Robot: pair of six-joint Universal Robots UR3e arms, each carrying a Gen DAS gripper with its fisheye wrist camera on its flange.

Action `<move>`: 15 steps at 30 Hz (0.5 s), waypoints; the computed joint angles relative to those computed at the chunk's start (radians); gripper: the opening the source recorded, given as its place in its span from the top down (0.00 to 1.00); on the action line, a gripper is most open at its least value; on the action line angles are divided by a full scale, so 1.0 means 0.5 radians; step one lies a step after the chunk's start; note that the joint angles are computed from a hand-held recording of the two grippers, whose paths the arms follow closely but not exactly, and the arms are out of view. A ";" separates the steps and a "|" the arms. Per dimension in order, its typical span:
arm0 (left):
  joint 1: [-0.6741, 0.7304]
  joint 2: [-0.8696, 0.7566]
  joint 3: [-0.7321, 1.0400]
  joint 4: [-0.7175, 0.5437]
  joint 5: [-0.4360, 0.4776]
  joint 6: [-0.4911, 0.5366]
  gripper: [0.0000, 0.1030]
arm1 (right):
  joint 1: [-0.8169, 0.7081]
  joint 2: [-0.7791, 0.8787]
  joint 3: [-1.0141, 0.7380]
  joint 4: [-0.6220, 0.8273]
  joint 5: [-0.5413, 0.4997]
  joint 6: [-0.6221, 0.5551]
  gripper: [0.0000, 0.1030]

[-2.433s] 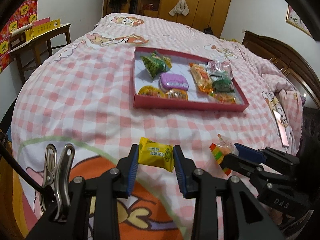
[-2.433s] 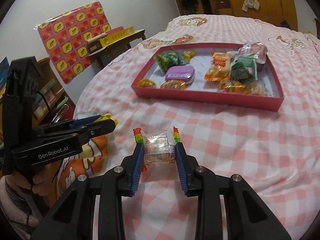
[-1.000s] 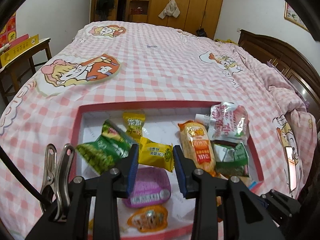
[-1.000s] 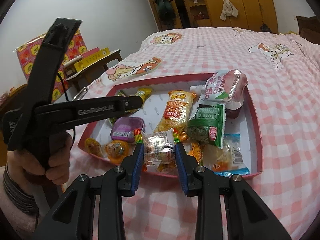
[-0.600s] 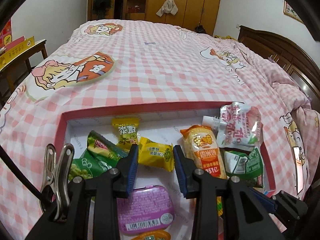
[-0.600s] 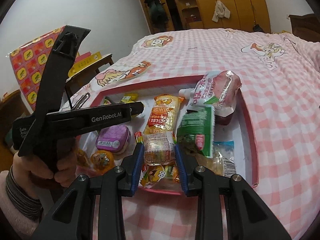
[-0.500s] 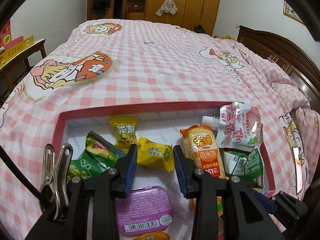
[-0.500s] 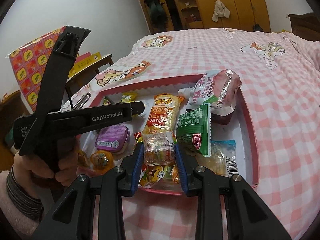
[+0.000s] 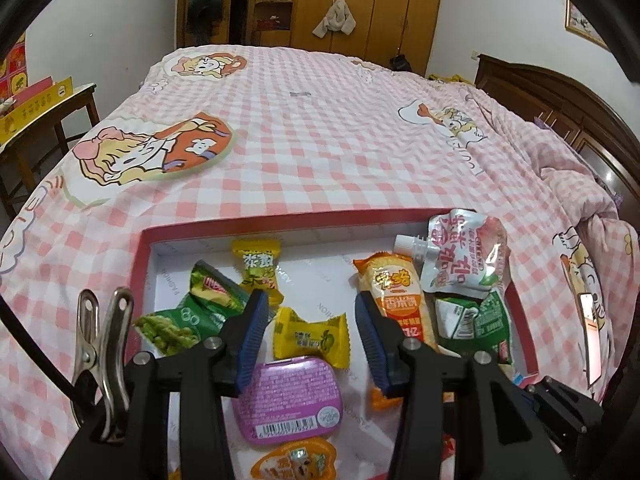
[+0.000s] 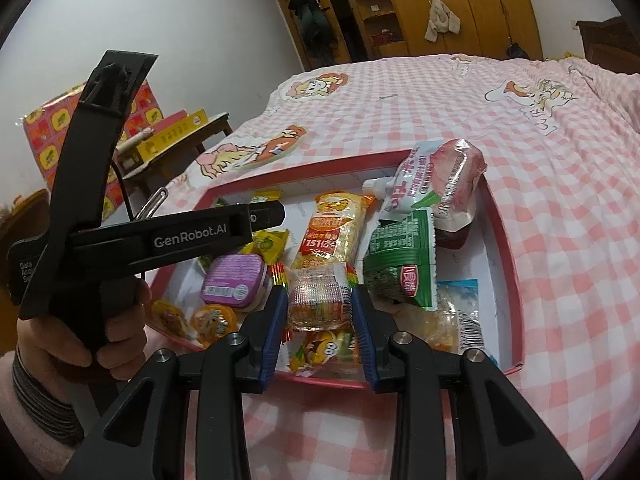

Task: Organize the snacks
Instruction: 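Carry both candies into the tray and open both tools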

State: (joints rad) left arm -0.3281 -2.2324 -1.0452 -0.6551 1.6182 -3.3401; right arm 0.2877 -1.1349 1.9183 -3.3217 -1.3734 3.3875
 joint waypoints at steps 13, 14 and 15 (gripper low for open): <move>0.023 0.263 -0.325 0.069 0.023 -0.055 0.54 | 0.093 -0.049 0.020 -0.028 -0.020 -0.070 0.49; 0.023 0.286 -0.358 0.067 0.027 -0.067 0.54 | 0.095 -0.062 0.037 -0.038 -0.031 -0.063 0.48; 0.023 0.304 -0.383 0.064 0.029 -0.074 0.54 | 0.098 -0.079 0.053 -0.037 -0.050 -0.053 0.48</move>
